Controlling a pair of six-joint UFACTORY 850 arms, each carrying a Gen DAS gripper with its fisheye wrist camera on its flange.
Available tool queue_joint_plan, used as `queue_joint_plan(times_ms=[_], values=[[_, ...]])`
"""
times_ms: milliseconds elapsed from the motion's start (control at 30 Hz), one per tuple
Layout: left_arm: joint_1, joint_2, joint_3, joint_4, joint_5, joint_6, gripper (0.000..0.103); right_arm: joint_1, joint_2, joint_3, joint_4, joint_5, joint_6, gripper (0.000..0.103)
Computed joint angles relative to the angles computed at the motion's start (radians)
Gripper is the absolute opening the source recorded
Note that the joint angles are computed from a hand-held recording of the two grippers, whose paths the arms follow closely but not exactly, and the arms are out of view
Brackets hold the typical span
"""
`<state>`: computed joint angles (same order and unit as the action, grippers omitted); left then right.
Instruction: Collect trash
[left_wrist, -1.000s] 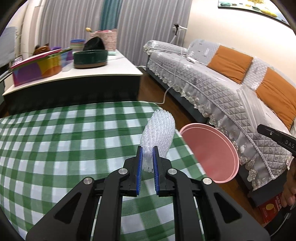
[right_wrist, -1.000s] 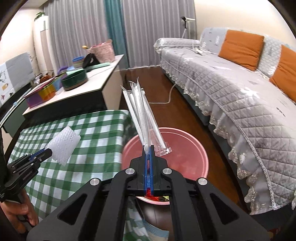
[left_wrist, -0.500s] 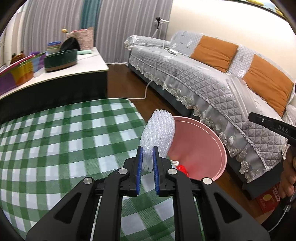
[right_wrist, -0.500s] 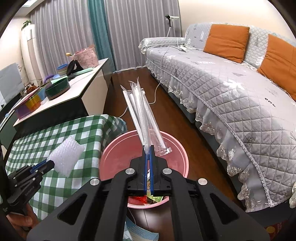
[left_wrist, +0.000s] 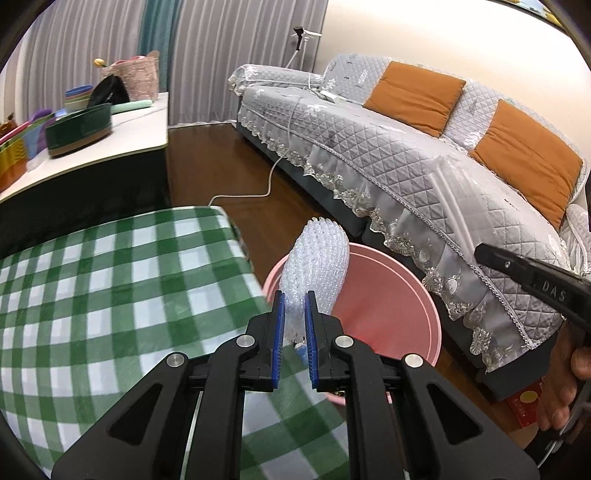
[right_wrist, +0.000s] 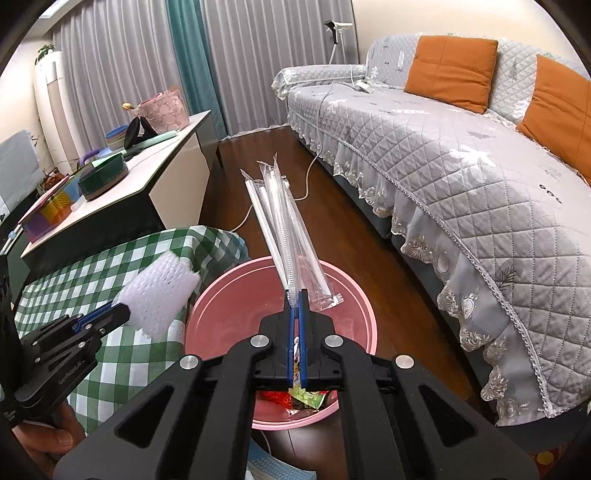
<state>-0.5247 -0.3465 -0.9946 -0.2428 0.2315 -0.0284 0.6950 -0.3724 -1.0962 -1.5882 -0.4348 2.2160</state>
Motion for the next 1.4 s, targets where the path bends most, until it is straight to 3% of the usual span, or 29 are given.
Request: queue_joint_plan(times_ms=[267,333,400,467,533,600,767,967,1067,1167,1300,1400], values=[[-0.014,-0.060,-0.070,0.058,-0.028,-0.042,0.011,-0.016,-0.017,-0.010,-0.008,0.022,0.006,0.002],[-0.015,-0.074,-0.086,0.100,-0.041,-0.071,0.012,-0.021,-0.026,-0.018,0.010,0.041,-0.016,0.006],[-0.017,-0.086,-0.099,0.043,-0.052,-0.013,0.023,-0.024,-0.034,-0.027,0.039,0.048,-0.048,0.007],[-0.014,-0.089,-0.099,0.022,-0.049,0.000,0.031,-0.026,-0.041,-0.035,0.068,0.053,-0.076,0.015],[-0.009,-0.089,-0.098,0.031,-0.050,-0.018,0.031,-0.027,-0.043,-0.037,0.086,0.052,-0.083,0.050],[-0.004,-0.084,-0.092,0.086,-0.046,-0.077,0.031,-0.027,-0.039,-0.031,0.068,0.049,-0.059,0.051],[-0.002,-0.066,-0.077,0.043,-0.043,-0.036,0.033,-0.027,-0.032,-0.027,0.060,0.045,-0.048,0.051],[-0.003,0.005,-0.015,-0.126,-0.030,0.137,0.056,-0.017,-0.018,-0.029,0.055,0.030,-0.036,0.061],[0.008,0.064,0.035,-0.132,-0.029,0.138,0.066,0.000,-0.007,-0.032,0.045,0.009,-0.029,0.070],[0.022,0.147,0.104,-0.237,-0.012,0.239,0.076,0.028,0.000,-0.038,0.049,-0.035,-0.045,0.076],[0.050,0.257,0.201,-0.351,0.035,0.313,0.081,0.079,0.026,-0.033,0.000,-0.095,-0.008,0.088],[0.082,0.337,0.278,-0.354,0.043,0.268,0.082,0.126,0.037,-0.044,0.003,-0.147,-0.040,0.094]])
